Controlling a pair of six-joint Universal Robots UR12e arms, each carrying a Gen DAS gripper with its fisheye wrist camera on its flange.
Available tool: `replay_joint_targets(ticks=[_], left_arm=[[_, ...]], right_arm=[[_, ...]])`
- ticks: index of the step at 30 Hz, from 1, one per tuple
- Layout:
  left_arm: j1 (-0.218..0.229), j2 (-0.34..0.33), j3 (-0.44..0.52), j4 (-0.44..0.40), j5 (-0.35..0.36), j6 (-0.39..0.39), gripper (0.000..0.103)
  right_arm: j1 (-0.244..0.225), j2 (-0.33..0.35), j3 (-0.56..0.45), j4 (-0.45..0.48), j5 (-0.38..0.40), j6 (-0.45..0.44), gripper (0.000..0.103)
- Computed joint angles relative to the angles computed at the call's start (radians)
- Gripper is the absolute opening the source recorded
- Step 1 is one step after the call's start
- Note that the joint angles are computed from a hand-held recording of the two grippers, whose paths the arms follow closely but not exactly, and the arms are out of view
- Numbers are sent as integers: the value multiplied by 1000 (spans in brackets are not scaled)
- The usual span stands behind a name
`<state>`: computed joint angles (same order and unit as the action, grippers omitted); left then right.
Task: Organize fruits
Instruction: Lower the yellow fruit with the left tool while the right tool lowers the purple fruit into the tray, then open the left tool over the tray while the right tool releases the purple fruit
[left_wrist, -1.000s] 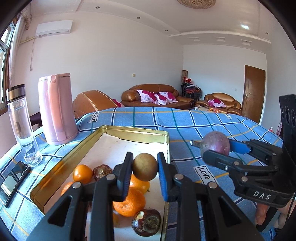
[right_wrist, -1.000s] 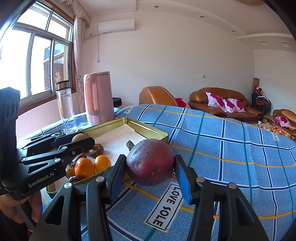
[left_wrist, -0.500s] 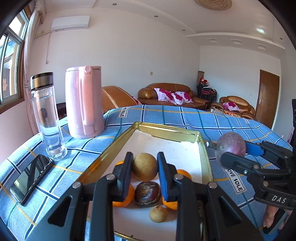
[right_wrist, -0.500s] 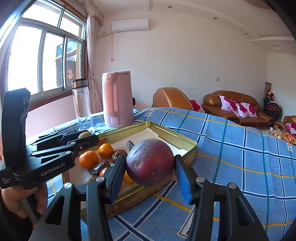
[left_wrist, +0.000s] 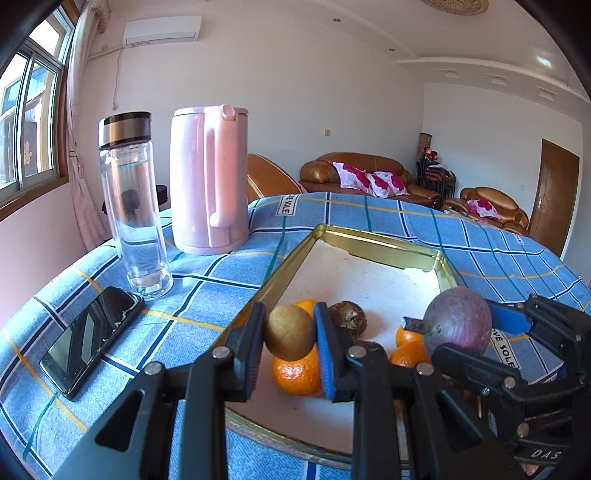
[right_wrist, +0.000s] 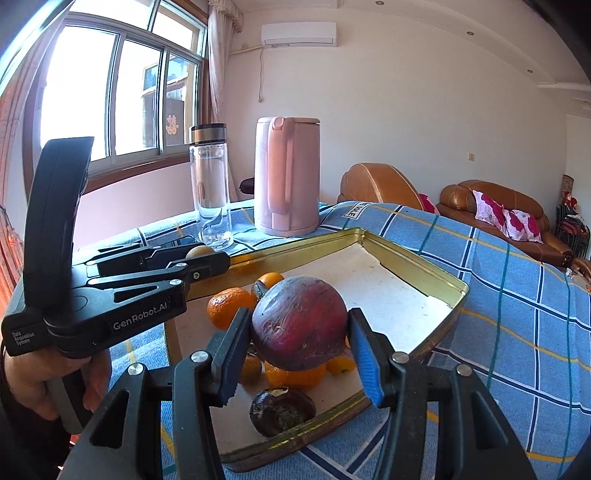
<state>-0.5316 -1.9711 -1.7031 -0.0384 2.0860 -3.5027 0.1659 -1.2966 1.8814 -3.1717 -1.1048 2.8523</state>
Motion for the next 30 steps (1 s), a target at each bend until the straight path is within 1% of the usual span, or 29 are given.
replay_joint_targets(ticks=[6, 7, 9, 10, 11, 12, 13, 14, 15, 16, 18, 20, 28, 30], left_arm=[[12, 8, -3, -44, -29, -18, 28], [11, 8, -1, -51, -29, -18, 29], [9, 8, -1, -52, -25, -17, 32], [8, 7, -1, -52, -20, -17, 38], [6, 7, 0, -53, -10, -20, 49], [5, 7, -1, -51, 0, -24, 55], [3, 6, -2, -44, 7, -24, 62], [2, 7, -3, -38, 12, -22, 63], [1, 7, -4, -37, 15, -20, 63], [0, 7, -4, -36, 15, -18, 64], [-1, 8, -5, -32, 18, -16, 67], [-4, 8, -7, -24, 25, -19, 73], [-14, 14, -16, 16, 63, -20, 88], [-18, 14, -16, 29, 74, -10, 90]], right_arm=[[14, -2, -7, 48, -3, -48, 55], [15, -3, -12, 74, 2, -58, 55], [18, -3, -12, 80, -2, -70, 55], [20, -3, -11, 80, -6, -73, 55], [20, -3, -12, 87, -5, -76, 55], [20, -4, -14, 102, 0, -80, 55], [19, -4, -17, 116, 9, -84, 59], [19, -4, -17, 123, 13, -88, 63], [20, -5, -16, 119, 11, -89, 70], [20, -6, -13, 110, 13, -88, 73], [18, -8, -3, 82, 14, -82, 73], [16, -9, 1, 70, 14, -72, 73], [-5, -14, 25, -25, 3, 33, 76], [-10, -17, 32, -46, 2, 57, 76]])
